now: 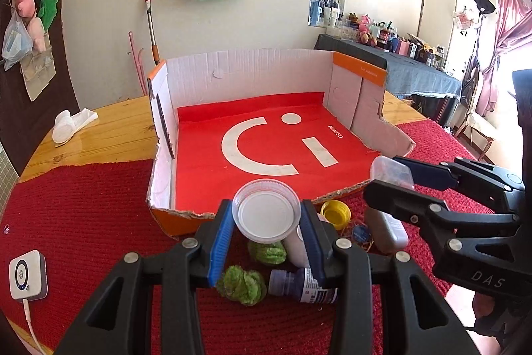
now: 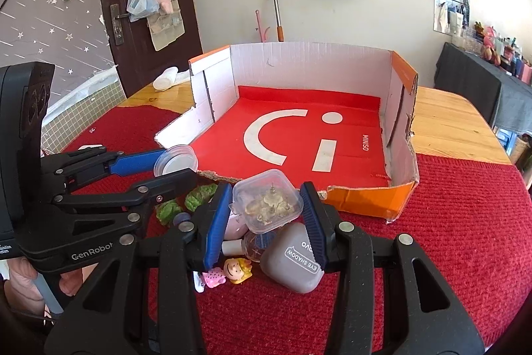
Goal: Organize objects
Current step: 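Carry the round container and nut box with both tools into the cardboard box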
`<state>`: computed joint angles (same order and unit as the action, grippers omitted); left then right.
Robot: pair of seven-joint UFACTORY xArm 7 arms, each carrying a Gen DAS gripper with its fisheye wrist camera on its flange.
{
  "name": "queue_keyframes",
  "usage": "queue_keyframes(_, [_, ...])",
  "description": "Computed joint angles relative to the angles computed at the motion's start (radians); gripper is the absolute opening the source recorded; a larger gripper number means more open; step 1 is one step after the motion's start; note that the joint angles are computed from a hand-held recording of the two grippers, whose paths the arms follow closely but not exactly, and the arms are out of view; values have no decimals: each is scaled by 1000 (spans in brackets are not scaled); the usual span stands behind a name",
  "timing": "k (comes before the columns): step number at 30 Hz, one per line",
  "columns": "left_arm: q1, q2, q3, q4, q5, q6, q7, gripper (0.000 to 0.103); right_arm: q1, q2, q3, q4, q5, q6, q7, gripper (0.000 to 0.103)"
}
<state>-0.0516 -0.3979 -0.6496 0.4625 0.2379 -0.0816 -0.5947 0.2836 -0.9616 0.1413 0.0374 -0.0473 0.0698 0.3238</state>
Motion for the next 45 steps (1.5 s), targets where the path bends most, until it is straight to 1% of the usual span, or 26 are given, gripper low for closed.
queue_keyframes(5, [-6,78,32,47,6,1,23,42,-15,82,-34,43,1,-27,-32,41])
queue_keyframes(8, [15,121,25,84,21,8,28,42,-16,131,-63,72,10,-38,-55,41])
queue_keyframes(10, [17,145,31,104,32,12,30,42,-12,162,-81,91,19,-44,-72,41])
queue_keyframes(13, [32,186,30,139,59,18,25,42,-25,207,-81,119,25,-49,-90,41])
queue_keyframes(16, [96,219,-19,172,123,27,-11,42,-37,250,-82,147,29,-51,-107,41])
queue_keyframes(18, [121,247,-35,197,166,33,-36,42,-41,281,-89,165,33,-53,-120,41])
queue_keyframes(21, [121,286,-22,228,216,44,-63,42,-26,328,-125,192,48,-54,-146,41])
queue_keyframes(23, [151,310,-39,255,289,60,-117,42,-5,358,-157,208,63,-54,-168,41])
queue_keyframes(25, [159,335,-36,280,352,79,-162,42,-1,389,-171,228,75,-47,-187,41])
queue_keyframes(30, [105,395,23,327,385,129,-166,42,15,458,-203,273,110,-24,-235,41])
queue_keyframes(34, [60,427,66,346,318,148,-94,42,24,503,-217,302,143,-1,-275,41])
queue_keyframes(37, [22,445,106,368,329,163,-97,42,26,525,-221,320,170,9,-299,41])
queue_keyframes(41, [-21,470,143,395,284,185,-47,42,14,549,-210,343,193,24,-321,41])
queue_keyframes(43, [-47,481,166,407,278,197,-38,42,4,564,-202,355,199,32,-329,41])
queue_keyframes(45, [-74,488,191,415,276,205,-32,42,11,574,-211,364,217,40,-344,41])
